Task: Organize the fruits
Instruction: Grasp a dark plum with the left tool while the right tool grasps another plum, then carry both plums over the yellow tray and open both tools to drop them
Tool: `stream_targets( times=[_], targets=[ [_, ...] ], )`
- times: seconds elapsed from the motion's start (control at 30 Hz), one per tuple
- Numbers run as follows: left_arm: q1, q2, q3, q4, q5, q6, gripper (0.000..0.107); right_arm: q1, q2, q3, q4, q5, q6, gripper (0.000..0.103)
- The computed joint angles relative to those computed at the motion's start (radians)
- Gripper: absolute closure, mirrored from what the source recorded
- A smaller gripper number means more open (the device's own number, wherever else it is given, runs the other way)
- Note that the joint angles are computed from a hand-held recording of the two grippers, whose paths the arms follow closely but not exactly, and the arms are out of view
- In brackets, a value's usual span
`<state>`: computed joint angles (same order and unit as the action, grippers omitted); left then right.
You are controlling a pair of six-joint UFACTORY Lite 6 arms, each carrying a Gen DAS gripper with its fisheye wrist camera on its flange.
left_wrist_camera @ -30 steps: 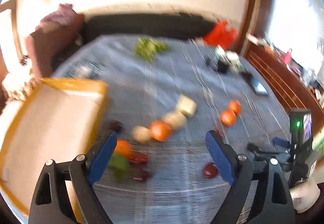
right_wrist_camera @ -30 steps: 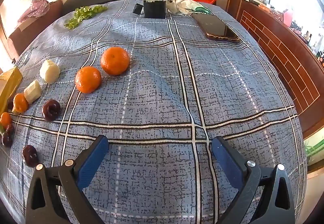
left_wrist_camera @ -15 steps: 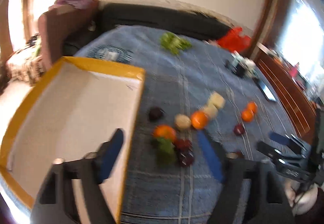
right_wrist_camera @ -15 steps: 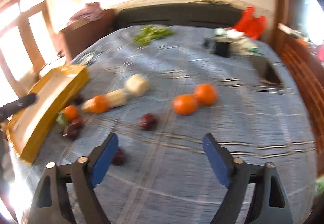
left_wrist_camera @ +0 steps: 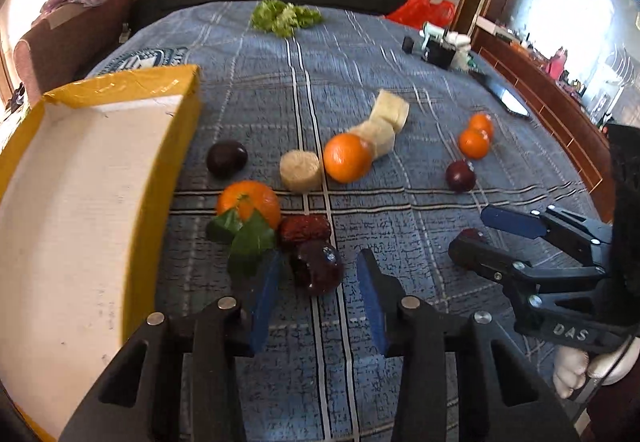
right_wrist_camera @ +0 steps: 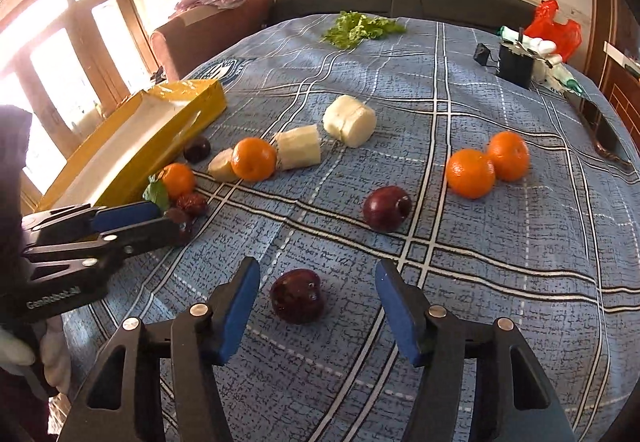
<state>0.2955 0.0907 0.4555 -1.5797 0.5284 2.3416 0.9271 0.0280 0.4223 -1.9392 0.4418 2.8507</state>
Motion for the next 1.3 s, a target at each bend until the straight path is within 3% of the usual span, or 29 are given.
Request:
stream_targets(
  times=[0.1, 0.17, 0.23, 0.3, 0.37, 0.53, 0.73, 0.9, 1.03, 1.13, 1.3],
  targets=[
    [-0.050, 0.013, -0.017, -0.122, -0.032, 0.105, 0.069, -0.003, 0.022, 0.007, -0.028, -0.002, 0.026, 0.039],
    [-0.076, 0.005, -0.033, -0.218, -0.055, 0.182, 0.080, -0.003, 0.025, 0.005, -0.045, -0.004, 0.045, 0.044],
    [-0.067, 0.001, -0.036, -0.205, -0.050, 0.172, 0.082, -0.001, 0.030, 0.009, -0.032, -0.003, 0.033, 0.048],
    [-0.047, -0.015, -0.046, -0.194, -0.035, 0.167, 0.082, 0.009, 0.032, 0.011, -0.026, 0.001, 0.025, 0.057],
    [-0.022, -0.047, -0.060, -0.155, -0.016, 0.132, 0.082, 0.026, 0.030, 0.012, -0.022, 0.003, 0.027, 0.073],
    [0.110, -0.159, -0.090, 0.063, 0.092, -0.021, 0.082, 0.093, 0.010, 0.028, 0.151, 0.027, -0.117, 0.074],
    [0.373, -0.246, -0.038, 0.320, 0.311, -0.194, 0.082, 0.217, -0.083, 0.078, 0.423, 0.114, -0.361, 0.074],
    [0.602, -0.181, 0.126, 0.397, 0.435, -0.250, 0.081, 0.239, -0.060, 0.246, 0.504, 0.118, -0.533, 0.073],
    [0.693, -0.064, 0.263, 0.376, 0.403, -0.245, 0.081, 0.211, 0.086, 0.465, 0.457, 0.015, -0.575, 0.073],
    [0.708, 0.071, 0.388, 0.353, 0.324, -0.255, 0.081, 0.187, 0.244, 0.655, 0.451, -0.074, -0.622, 0.073],
    [0.714, 0.257, 0.545, 0.344, 0.230, -0.280, 0.081, 0.153, 0.524, 0.978, 0.661, -0.192, -0.874, 0.073]
  ],
)
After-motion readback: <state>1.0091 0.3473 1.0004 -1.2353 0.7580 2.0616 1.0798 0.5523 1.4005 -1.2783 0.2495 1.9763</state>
